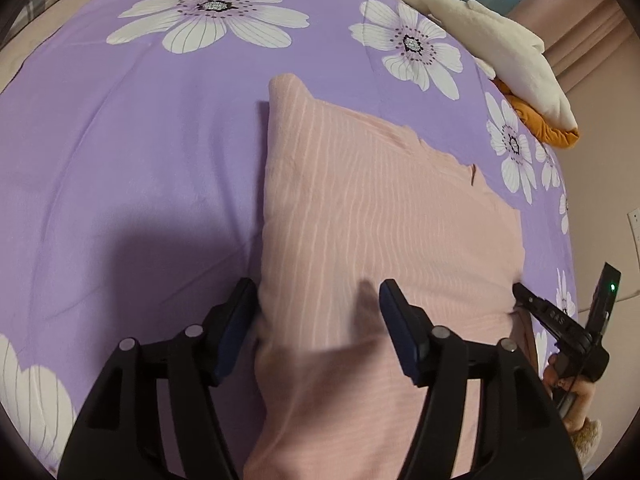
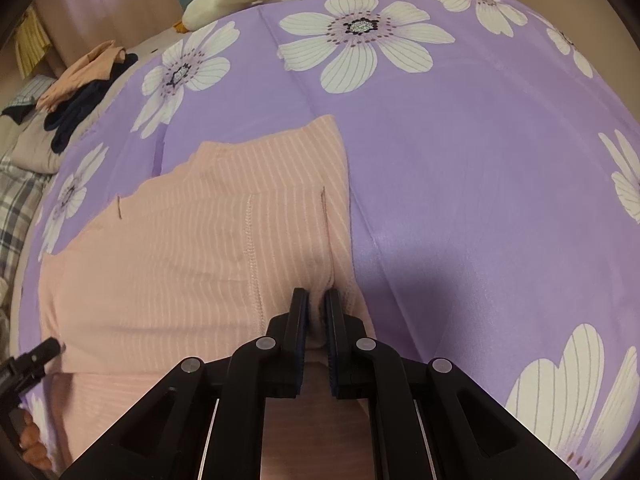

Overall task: Fold small clothes
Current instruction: 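Open both tools and lift them off the shirt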

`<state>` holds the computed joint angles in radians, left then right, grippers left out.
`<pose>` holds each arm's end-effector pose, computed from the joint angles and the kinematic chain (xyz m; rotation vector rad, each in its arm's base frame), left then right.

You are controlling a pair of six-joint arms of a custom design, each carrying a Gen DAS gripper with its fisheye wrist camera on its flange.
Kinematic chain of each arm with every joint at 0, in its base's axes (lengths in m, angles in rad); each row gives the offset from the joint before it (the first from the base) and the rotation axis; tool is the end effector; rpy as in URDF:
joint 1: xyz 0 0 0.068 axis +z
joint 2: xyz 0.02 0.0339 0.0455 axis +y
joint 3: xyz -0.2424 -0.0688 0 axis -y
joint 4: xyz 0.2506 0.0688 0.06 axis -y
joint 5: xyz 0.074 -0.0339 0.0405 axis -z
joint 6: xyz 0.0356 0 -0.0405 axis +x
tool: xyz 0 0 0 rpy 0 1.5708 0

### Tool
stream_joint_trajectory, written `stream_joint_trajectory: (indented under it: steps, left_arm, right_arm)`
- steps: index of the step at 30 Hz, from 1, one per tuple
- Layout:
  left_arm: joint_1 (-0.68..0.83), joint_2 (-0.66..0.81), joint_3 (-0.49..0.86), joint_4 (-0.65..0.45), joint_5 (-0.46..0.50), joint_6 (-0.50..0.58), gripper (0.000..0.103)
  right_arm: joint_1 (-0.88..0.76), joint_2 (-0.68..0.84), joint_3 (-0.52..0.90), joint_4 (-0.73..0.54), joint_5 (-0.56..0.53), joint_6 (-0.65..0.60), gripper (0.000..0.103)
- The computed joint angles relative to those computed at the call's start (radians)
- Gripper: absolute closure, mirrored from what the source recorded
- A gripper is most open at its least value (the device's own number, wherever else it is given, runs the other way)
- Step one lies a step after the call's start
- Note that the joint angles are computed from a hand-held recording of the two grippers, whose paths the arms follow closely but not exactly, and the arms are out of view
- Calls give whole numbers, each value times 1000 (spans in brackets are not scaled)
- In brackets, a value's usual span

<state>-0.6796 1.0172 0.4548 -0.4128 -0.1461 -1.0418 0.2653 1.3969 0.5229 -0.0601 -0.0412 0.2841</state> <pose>0.1571 -0.1203 0.1464 -0.5266 2.5513 -0.4819 0.2409 0.0670 0.1105 0.0066 2.5258 0.2759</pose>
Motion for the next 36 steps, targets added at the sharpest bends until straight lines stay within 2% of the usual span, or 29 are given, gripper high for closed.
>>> stream_joint_trajectory:
  steps: [3,6,7,8,9,10,11,16,20,24,28,31,36]
  left_arm:
    - [-51,-47,8,-56,-44,-36,37]
    - [-124,-111,16,-130,-112,-75,28]
    - [-148,-127,23,-156,-133,-87,27]
    - [-176,-143,34,-185,-159,-102,26]
    - [-198,-160,41,-207,-179,-113,25]
    - [-219,-178,46,-229,-197,-125,20]
    - [-241,-191,54,-248,-216,-139,18]
    - [-374,-235,108,-346,-331,-225,10]
    - [-463,-249,145,-420,-404,-296,9]
    - [-594,-231,177,-516,-485,-415,7]
    - [-707,-198,176,-566,-510,-513,7]
    - [-811,-160,157,-599,-511,-641,7]
    - [-945,-100,134,-598,-499,-803,7]
  right_arm:
    - [3,-7,12,-29,3,2,97]
    - [28,-36,22,-83,38,-16,92]
    - [31,-53,20,-97,33,-12,84]
    - [30,-71,14,-105,18,-10,68]
    - [31,-93,6,-113,8,-7,58]
    - [37,-123,-5,-122,14,0,41]
    - [52,-159,-18,-131,41,6,37]
    - [105,-308,-42,-205,138,2,35]
    - [133,-447,-55,-272,171,-12,24]
    - [156,-572,-76,-331,177,-14,20]
    - [170,-687,-103,-401,168,-9,20]
    - [197,-780,-135,-452,182,2,20]
    - [236,-984,-202,-599,181,19,20]
